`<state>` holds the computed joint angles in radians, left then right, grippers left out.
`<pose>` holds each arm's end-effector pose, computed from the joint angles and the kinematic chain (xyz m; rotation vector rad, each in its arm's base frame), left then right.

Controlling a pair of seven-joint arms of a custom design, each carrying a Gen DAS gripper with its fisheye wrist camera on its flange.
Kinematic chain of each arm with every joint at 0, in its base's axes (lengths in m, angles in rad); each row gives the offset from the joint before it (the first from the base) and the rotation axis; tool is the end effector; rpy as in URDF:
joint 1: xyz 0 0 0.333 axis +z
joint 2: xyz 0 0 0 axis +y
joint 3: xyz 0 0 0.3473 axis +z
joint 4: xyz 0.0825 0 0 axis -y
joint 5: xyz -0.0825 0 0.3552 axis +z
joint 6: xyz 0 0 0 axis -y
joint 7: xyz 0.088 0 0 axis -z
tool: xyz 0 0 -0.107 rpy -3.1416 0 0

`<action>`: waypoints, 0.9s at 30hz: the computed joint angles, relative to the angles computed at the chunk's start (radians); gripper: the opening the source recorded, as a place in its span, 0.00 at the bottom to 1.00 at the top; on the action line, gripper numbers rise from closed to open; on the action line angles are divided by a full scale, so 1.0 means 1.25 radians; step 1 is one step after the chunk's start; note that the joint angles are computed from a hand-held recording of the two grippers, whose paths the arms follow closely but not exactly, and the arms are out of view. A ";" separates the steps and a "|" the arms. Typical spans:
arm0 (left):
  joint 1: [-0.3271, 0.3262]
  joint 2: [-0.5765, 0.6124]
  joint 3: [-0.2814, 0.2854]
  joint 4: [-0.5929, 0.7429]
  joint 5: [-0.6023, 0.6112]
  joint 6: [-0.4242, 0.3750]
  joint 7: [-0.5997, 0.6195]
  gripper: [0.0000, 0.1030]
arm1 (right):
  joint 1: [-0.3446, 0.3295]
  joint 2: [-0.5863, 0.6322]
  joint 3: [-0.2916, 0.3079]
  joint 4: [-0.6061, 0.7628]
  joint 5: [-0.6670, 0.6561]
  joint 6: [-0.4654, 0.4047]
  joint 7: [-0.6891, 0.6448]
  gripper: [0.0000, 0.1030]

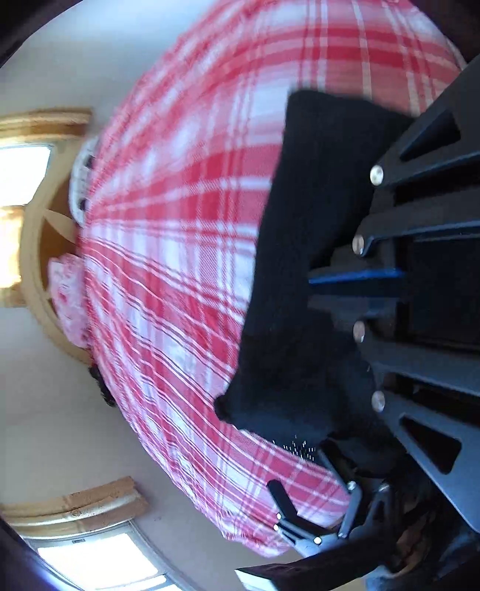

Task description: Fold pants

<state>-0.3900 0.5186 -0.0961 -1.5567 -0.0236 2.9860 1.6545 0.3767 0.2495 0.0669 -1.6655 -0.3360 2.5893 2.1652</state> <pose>0.6565 -0.3256 0.4993 -1.2519 2.1405 -1.0538 0.5985 0.2852 0.5778 -1.8315 1.7136 -0.5470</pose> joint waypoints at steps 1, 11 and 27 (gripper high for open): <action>-0.009 0.008 0.007 0.017 0.008 -0.009 -0.003 1.00 | 0.016 -0.020 -0.021 -0.023 -0.056 0.008 0.043 0.48; -0.057 0.078 0.029 0.122 0.081 -0.088 0.001 1.00 | -0.009 -0.041 -0.035 -0.096 -0.212 -0.044 0.202 0.71; 0.101 0.060 -0.134 0.110 -0.151 -0.185 0.098 1.00 | -0.167 -0.119 0.062 -0.317 0.463 0.326 -0.143 0.75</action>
<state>-0.2640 0.5932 -0.2637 -1.4196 -0.2118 2.7547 1.7775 0.1684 0.1011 0.1446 -2.0618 0.2433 2.9968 1.9858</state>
